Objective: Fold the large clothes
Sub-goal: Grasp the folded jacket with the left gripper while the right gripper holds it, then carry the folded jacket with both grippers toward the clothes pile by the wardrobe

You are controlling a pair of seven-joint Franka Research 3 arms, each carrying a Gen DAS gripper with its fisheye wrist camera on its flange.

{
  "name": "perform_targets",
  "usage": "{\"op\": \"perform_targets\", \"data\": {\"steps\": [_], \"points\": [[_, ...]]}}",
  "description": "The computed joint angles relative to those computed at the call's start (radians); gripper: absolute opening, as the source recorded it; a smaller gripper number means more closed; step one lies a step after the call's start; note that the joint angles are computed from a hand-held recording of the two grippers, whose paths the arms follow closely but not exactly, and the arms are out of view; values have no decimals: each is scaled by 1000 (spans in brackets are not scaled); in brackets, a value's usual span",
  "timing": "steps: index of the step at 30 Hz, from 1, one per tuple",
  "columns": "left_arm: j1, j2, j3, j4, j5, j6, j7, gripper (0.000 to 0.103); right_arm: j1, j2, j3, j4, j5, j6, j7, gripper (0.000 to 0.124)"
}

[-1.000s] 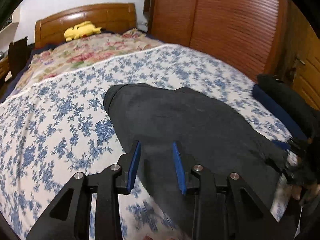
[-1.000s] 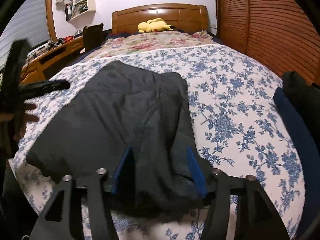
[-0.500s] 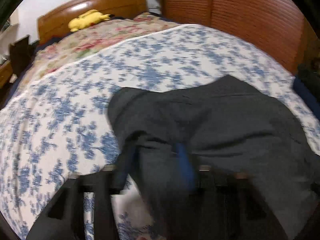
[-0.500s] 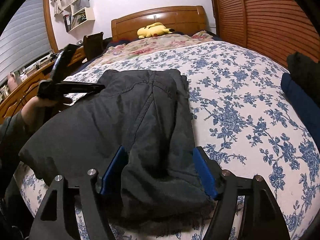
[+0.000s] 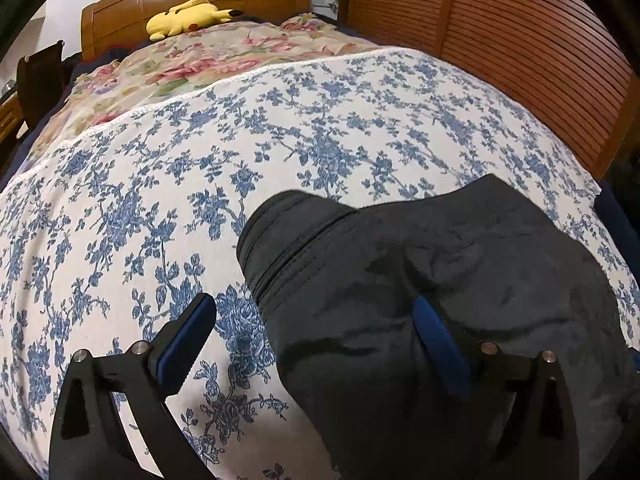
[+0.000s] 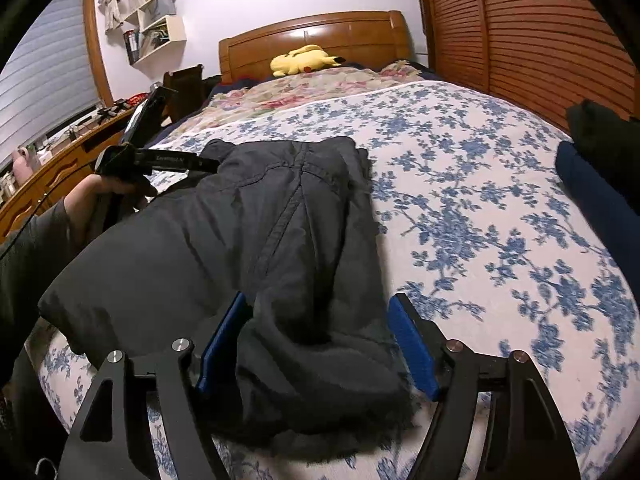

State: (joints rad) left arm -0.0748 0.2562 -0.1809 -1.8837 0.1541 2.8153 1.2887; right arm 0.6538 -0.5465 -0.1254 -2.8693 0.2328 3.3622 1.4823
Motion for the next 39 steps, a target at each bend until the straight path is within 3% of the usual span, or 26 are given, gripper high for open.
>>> {"op": "perform_targets", "data": {"steps": [2,4,9,14,17,19,21,25,29,34,39], "points": [[16,-5,-14,-7,-32,14,26,99,-82,-33,79,-6,22,-51,13,79],[37,-11,-32,-18,-77,40,64,91,-101,-62,95,-16,38,-90,16,81],[107,3,-110,-11,-256,52,229,68,16,-94,-14,-29,103,-156,-12,81],[84,14,-89,3,-274,45,249,59,183,-105,-188,-11,192,-172,-85,80],[99,18,-106,10,-318,36,287,47,304,-118,-309,7,240,-178,-155,65],[100,14,-108,14,-333,22,307,36,330,-112,-326,18,261,-176,-188,53],[74,2,-80,13,-295,13,286,30,372,-116,-357,25,285,-162,-225,32],[28,-49,-27,-30,-194,48,204,22,305,-81,-251,18,282,-95,-230,19],[12,-117,-7,-82,-132,89,141,19,314,-108,-272,15,229,-62,-225,15],[-26,-192,10,-105,-3,106,38,18,234,-140,-216,17,166,-54,-227,13],[-73,-228,0,-65,180,99,-112,17,67,-210,-85,-9,118,-67,-231,13]]}}
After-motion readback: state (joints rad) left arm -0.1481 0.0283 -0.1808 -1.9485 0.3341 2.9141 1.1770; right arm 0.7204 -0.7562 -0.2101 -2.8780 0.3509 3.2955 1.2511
